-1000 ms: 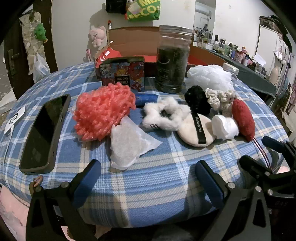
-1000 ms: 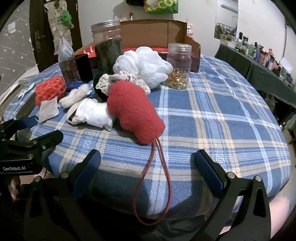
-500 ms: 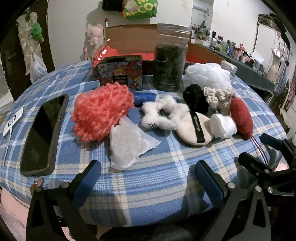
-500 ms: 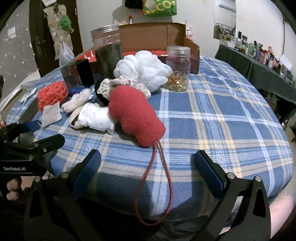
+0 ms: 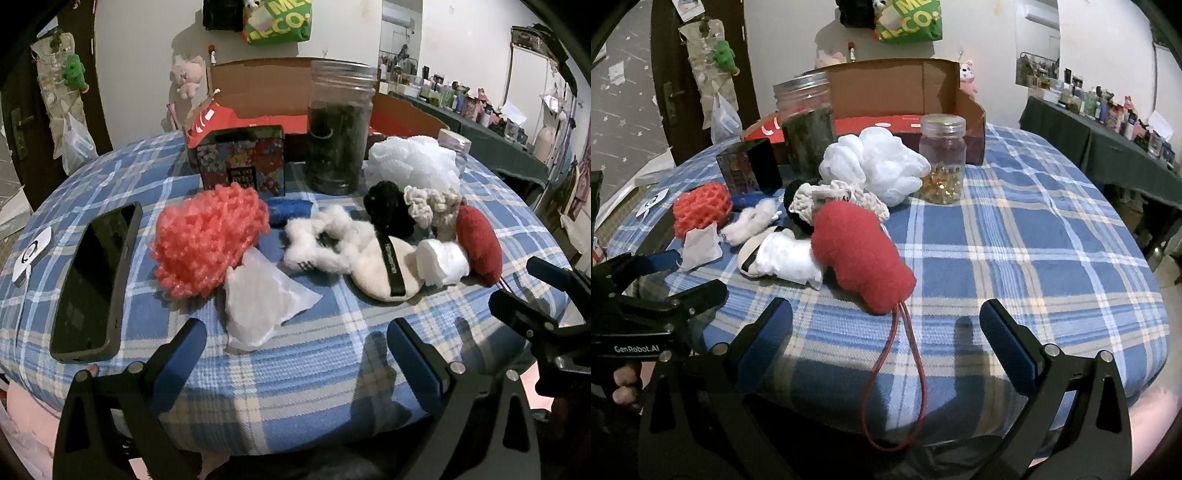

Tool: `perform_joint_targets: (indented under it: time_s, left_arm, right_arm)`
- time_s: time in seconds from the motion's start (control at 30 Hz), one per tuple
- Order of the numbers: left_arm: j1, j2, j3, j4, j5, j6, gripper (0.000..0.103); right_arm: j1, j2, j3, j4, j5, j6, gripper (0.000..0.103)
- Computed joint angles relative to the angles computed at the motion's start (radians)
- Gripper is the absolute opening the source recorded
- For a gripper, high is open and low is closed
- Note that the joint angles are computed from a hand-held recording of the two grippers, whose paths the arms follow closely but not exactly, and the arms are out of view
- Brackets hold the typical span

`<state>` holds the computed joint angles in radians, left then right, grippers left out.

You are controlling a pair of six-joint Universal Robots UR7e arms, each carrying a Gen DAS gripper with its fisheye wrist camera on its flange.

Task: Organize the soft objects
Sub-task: 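Move both tools toward the soft items on the table, then grasp the pink mesh net with left tool while right tool grasps red knitted pouch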

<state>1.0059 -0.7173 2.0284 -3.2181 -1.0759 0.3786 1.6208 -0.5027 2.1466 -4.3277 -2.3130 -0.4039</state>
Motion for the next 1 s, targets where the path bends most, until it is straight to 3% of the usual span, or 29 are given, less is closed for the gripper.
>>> perform_joint_targets:
  time_s: [0.1,0.3,0.57,0.7,0.8,0.9,1.0]
  left_arm:
    - [-0.006,-0.003,-0.002,-0.006,0.014,0.016,0.100]
    - [-0.003,-0.019,0.000,-0.051,-0.024,0.044,0.100]
    - [0.021,-0.011,-0.071,-0.011,-0.020,0.057,0.079]
    - [0.037,-0.010,-0.110,0.008,-0.044,0.057,0.077]
    - [0.039,0.000,-0.135,0.021,-0.024,0.057,0.073]
    - [0.042,0.011,-0.157,0.020,-0.011,0.073,0.072]
    - [0.049,0.026,-0.187,0.025,-0.006,0.088,0.072]
  right_arm:
    - [-0.004,-0.008,0.007,0.005,0.020,0.002,0.103]
    - [-0.007,-0.035,0.025,-0.007,0.068,-0.004,0.103]
    - [-0.033,-0.078,0.030,0.041,0.133,0.008,0.103]
    - [-0.048,-0.097,0.030,0.081,0.173,0.028,0.103]
    - [-0.049,-0.102,0.017,0.100,0.174,0.020,0.102]
    - [-0.054,-0.105,0.008,0.131,0.178,0.022,0.098]
    - [-0.060,-0.107,-0.003,0.168,0.178,0.029,0.087]
